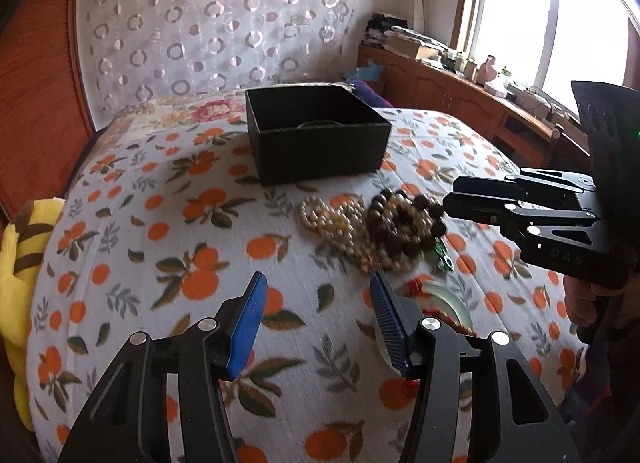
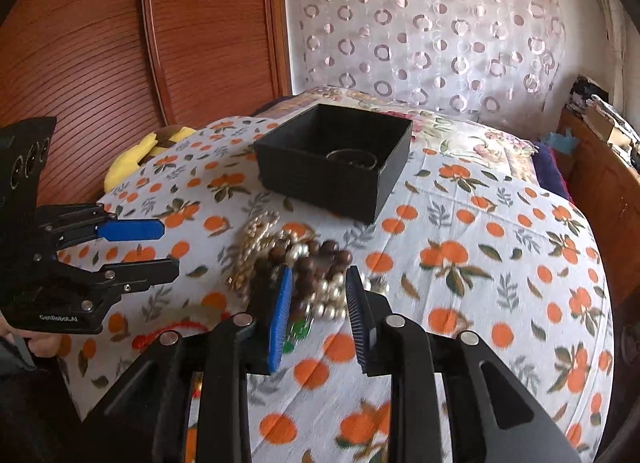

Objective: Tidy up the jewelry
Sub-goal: 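Grasp the red string bracelet with the left tool while the right tool grasps the jade bangle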

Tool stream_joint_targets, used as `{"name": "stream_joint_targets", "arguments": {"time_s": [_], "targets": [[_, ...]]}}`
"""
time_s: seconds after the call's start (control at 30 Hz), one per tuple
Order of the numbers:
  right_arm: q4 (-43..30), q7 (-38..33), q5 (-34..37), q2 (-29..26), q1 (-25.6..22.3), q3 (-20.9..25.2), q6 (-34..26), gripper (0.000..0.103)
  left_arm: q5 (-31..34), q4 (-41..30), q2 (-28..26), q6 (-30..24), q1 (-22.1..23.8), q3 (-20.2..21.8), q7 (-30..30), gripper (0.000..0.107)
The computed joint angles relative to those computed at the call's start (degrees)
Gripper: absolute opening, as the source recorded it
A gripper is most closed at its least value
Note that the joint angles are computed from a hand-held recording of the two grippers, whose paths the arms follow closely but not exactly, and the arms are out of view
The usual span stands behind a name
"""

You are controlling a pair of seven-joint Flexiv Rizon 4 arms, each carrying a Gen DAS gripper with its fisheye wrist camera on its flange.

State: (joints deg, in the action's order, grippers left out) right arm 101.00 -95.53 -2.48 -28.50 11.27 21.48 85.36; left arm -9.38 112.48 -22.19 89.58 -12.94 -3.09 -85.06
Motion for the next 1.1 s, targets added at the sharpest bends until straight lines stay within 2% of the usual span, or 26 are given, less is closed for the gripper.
{"name": "stream_joint_targets", "arguments": {"time_s": [0.17, 0.33, 0.4, 0.5, 0.63, 0.67, 0.77, 0.83, 1.0, 1.1], "targets": [[5.09, 2.08, -0.21, 2.76, 1.27, -2.04, 2.77, 0.030, -1.45, 3.18, 1.52, 0.79, 1.93, -3.46, 1.46, 0.051], [8.20, 3.79, -0.05, 4.37, 0.16, -1.10, 4.56, 0.030, -3.90, 5.69, 2.64, 1.45, 4.25, -7.61, 3.69, 0.051], [8.94, 4.09, 0.04, 4.61, -0.64, -0.09, 4.99, 0.030, -5.92, 6.83, 2.96, 1.39, 6.99, -11.50, 5.97, 0.051], [9.76, 4.83, -0.68, 4.77, -0.34, -0.27, 5.38, 0.030, -8.05, 7.85, 3.12, 0.95, 8.44, -14.18, 8.44, 0.051], [10.63, 6.39, -2.39, 5.04, 1.27, -1.87, 5.81, 0.030, -11.52, 9.42, 3.44, 1.15, 11.03, -18.20, 11.79, 0.037], [10.70, 6.47, -2.59, 5.01, 1.04, -1.57, 5.93, 0.030, -12.86, 10.03, 3.50, 1.57, 12.68, -20.49, 13.12, 0.034], [10.75, 6.59, -3.19, 4.96, 0.56, -0.87, 6.01, 0.030, -14.52, 10.90, 3.57, 2.33, 14.23, -23.05, 14.97, 0.025], [10.78, 6.69, -3.61, 4.91, 0.50, -0.73, 5.95, 0.030, -15.57, 11.56, 3.65, 2.99, 15.93, -25.42, 16.08, 0.011], [10.31, 6.43, -3.91, 4.31, -0.18, 0.57, 5.16, 0.030, -15.60, 12.63, 4.18, 5.40, 17.33, -27.04, 15.27, 0.008], [9.63, 5.47, -3.88, 3.85, -0.70, 1.73, 4.28, 0.030, -13.54, 12.77, 4.84, 7.21, 16.29, -24.87, 12.83, 0.007]]}}
